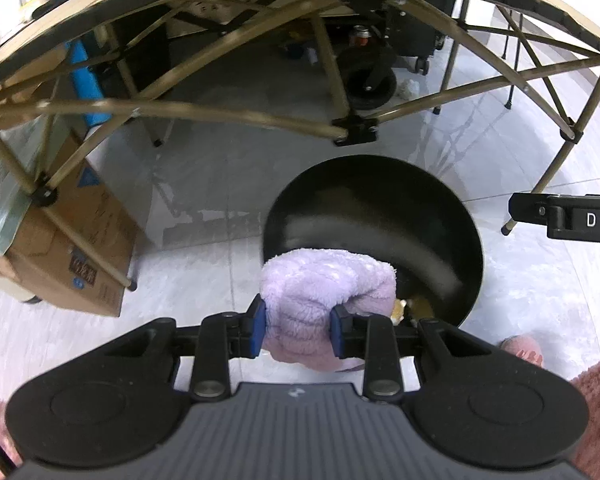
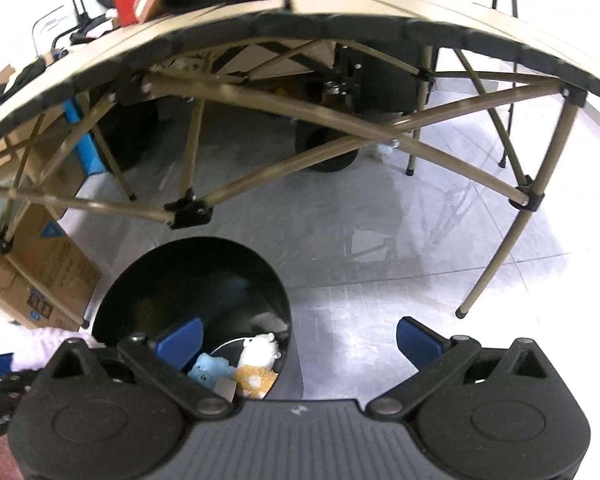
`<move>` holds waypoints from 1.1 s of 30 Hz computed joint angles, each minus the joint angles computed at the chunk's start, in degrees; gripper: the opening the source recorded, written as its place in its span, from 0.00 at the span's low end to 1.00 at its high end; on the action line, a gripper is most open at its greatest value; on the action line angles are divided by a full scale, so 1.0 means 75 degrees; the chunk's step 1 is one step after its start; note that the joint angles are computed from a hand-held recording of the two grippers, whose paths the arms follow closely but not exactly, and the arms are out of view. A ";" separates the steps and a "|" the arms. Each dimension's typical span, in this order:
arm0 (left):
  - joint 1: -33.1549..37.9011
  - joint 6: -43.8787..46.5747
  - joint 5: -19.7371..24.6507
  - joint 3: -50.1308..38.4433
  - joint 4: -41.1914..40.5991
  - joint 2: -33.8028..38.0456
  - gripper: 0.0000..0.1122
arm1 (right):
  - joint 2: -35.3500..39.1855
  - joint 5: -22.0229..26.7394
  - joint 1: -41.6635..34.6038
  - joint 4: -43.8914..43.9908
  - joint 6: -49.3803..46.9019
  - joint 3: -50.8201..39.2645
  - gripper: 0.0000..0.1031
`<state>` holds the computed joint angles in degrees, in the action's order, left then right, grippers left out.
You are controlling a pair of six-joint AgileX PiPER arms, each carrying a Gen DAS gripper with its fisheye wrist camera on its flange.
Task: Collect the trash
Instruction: 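Lower the lilac towel into the bin and open the left gripper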
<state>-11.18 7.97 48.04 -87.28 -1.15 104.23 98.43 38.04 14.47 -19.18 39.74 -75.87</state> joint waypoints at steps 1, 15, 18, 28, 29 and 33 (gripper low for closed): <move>-0.0096 -0.0078 0.0014 -0.0096 0.0039 0.0082 0.28 | -0.0047 0.0008 0.0008 -0.0196 0.0168 0.0045 1.00; -0.0771 -0.0662 0.0267 -0.1418 0.0218 0.1300 0.28 | -0.0141 0.0436 -0.0387 -0.0932 0.1358 0.0129 1.00; -0.0874 -0.0738 0.0335 -0.1774 0.0219 0.1583 0.28 | -0.0159 0.0488 -0.0488 -0.0968 0.1451 0.0175 1.00; -0.1018 -0.0865 0.0666 -0.2708 0.0062 0.2445 0.28 | -0.0438 0.0408 -0.1001 -0.1553 0.2581 0.0658 1.00; -0.1036 -0.0899 0.0657 -0.2751 0.0080 0.2488 0.28 | -0.0455 0.0388 -0.1069 -0.1565 0.2657 0.0713 1.00; -0.1066 -0.0941 0.0508 -0.2686 0.0146 0.2485 0.28 | -0.0482 0.0332 -0.1211 -0.1576 0.2835 0.0870 1.00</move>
